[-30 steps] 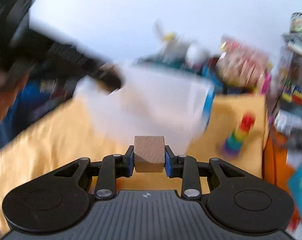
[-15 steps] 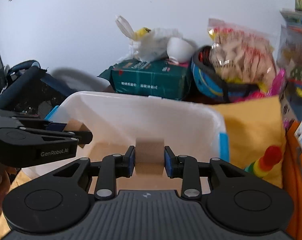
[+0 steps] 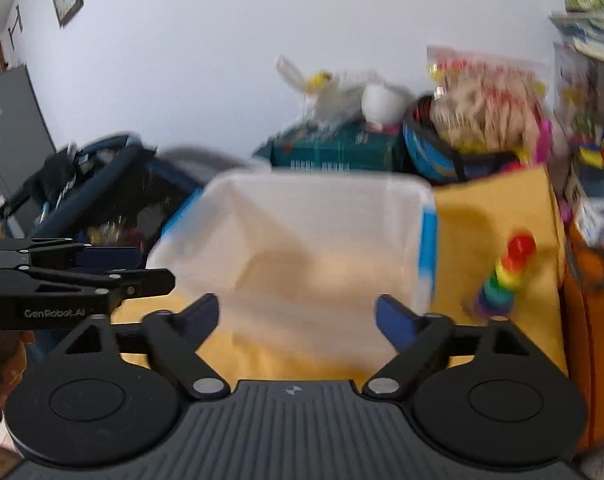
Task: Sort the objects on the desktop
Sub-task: 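Move both grippers back down to the toy pile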
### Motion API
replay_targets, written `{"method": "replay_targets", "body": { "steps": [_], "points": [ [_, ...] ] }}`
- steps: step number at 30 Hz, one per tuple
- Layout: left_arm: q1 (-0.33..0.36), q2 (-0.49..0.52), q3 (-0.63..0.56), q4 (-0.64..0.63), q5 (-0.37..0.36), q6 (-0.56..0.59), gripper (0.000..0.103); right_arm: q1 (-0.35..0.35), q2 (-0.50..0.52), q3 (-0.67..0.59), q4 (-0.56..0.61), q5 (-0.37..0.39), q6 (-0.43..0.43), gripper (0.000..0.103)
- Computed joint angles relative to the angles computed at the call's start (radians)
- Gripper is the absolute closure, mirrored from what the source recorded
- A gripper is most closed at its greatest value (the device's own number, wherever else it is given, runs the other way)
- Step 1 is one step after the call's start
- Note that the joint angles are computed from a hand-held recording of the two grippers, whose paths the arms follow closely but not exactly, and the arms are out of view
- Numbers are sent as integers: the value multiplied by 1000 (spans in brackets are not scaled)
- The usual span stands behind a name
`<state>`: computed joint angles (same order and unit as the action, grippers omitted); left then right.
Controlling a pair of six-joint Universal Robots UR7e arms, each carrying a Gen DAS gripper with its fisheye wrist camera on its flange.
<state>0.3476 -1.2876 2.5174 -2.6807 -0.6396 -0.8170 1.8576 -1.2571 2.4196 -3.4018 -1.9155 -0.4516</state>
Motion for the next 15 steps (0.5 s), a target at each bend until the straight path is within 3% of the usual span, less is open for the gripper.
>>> {"method": "replay_targets", "body": {
  "steps": [2,4,6,10,12,15],
  "points": [
    [-40,-12,29,60,-45,-95,43,11,-17,52,-39,-53,-7,0],
    [-80,-14,54,94,-77,-173,43,30,-23,99,-74,-115,-12,0],
    [-109,-10,68,119,-108,-232,43,29,-48,128,-29,-131,-7,0],
    [-167,1,89,183,-155,-344,43,-49,-75,230,-101,-36,2,0],
    [-178,9,90,220,-181,-367,43,-65,-70,238,-66,-48,-22,6],
    [-213,13,118,238,-233,-418,43,-86,-80,256,-29,-55,-50,24]
  ]
}}
